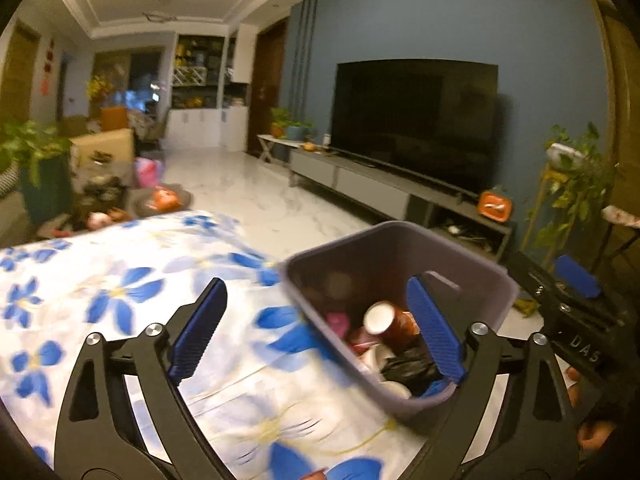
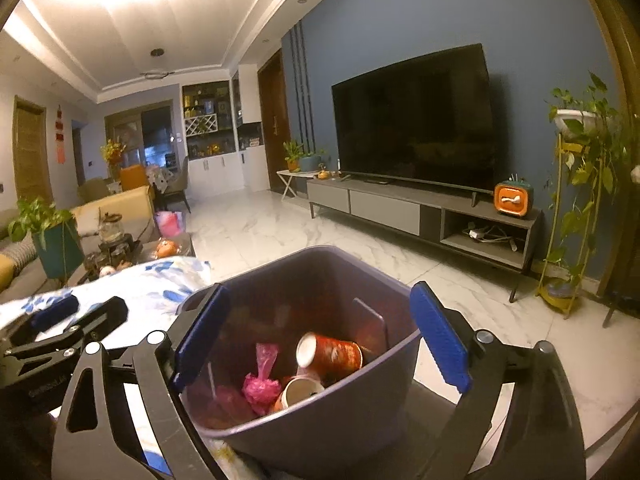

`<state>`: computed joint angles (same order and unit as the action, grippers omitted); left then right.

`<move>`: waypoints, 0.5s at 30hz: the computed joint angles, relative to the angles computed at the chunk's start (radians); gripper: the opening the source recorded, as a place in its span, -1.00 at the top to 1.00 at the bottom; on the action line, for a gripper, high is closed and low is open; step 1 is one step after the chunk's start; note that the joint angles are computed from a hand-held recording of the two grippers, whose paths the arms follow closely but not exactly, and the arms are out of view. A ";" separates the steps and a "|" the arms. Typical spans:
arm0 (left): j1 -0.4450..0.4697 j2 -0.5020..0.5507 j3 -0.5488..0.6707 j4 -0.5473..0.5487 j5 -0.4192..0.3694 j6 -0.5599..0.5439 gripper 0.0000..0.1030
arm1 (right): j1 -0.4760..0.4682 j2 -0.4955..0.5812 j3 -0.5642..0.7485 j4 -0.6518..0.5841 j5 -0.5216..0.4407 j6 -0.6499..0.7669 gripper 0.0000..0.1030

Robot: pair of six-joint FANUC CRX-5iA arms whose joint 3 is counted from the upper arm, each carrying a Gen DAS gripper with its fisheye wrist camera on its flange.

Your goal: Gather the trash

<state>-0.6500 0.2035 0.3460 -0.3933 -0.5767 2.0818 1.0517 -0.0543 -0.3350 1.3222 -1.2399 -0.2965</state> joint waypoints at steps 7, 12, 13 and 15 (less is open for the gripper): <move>-0.067 -0.080 -0.017 -0.197 -0.140 0.145 -0.88 | 0.061 0.023 0.050 -0.048 -0.034 0.076 -0.89; -0.099 -0.144 -0.056 -0.266 -0.216 0.220 -0.89 | 0.113 0.033 0.070 -0.058 -0.064 0.089 -0.89; -0.102 -0.157 -0.065 -0.274 -0.227 0.225 -0.89 | 0.120 0.035 0.072 -0.057 -0.073 0.090 -0.89; -0.114 -0.178 -0.081 -0.293 -0.255 0.239 -0.88 | 0.143 0.043 0.084 -0.063 -0.099 0.094 -0.89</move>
